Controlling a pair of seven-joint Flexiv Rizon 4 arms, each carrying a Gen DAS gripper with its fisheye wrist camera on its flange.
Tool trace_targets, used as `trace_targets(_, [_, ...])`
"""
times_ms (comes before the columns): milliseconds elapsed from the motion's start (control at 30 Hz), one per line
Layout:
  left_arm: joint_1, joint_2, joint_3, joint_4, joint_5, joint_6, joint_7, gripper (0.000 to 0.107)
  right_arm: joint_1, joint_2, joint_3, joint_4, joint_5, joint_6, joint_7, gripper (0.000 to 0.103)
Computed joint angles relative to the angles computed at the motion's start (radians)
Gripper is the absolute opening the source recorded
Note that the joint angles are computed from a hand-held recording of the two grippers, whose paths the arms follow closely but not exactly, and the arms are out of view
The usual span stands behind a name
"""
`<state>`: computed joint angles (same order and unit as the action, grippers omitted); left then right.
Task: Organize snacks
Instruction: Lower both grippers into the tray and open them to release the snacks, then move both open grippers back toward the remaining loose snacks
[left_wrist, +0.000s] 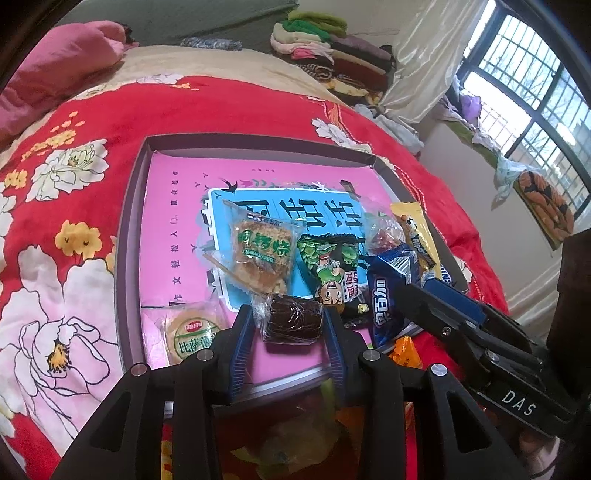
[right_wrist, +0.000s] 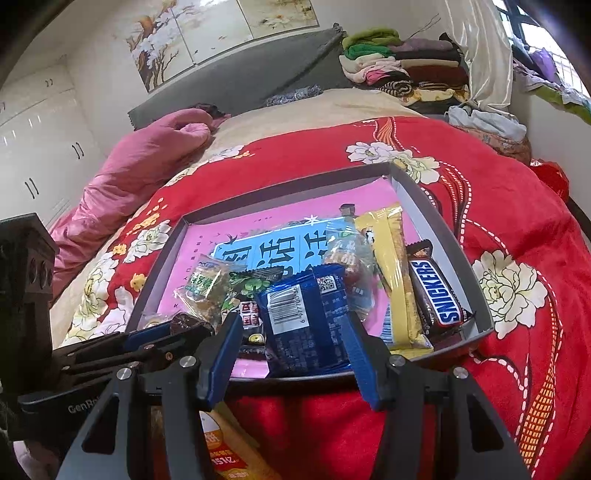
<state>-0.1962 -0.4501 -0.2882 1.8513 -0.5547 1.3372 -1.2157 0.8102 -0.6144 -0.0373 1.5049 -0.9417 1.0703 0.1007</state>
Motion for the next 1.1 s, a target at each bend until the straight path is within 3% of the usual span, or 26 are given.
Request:
trace_targets(400, [0.014,0.01,-0.009,0.009,-0.015,0.005,-0.002,0.049,-0.001,0.006,0.003,0.007,0.001,0.005,0.002,0.056])
trace_targets(767, [-0.009,0.03,0.021,0.016,0.007,0.034,-0.013,0.071,0.002,0.009,-0.004,0.006,-0.029,0.026,0.005,0.057])
trace_targets(1100, [0.024,0.061,-0.009,0.047,-0.022,0.068,0.002,0.076,0.005,0.016,-0.017,0.014,-0.072,0.061,0.015,0.06])
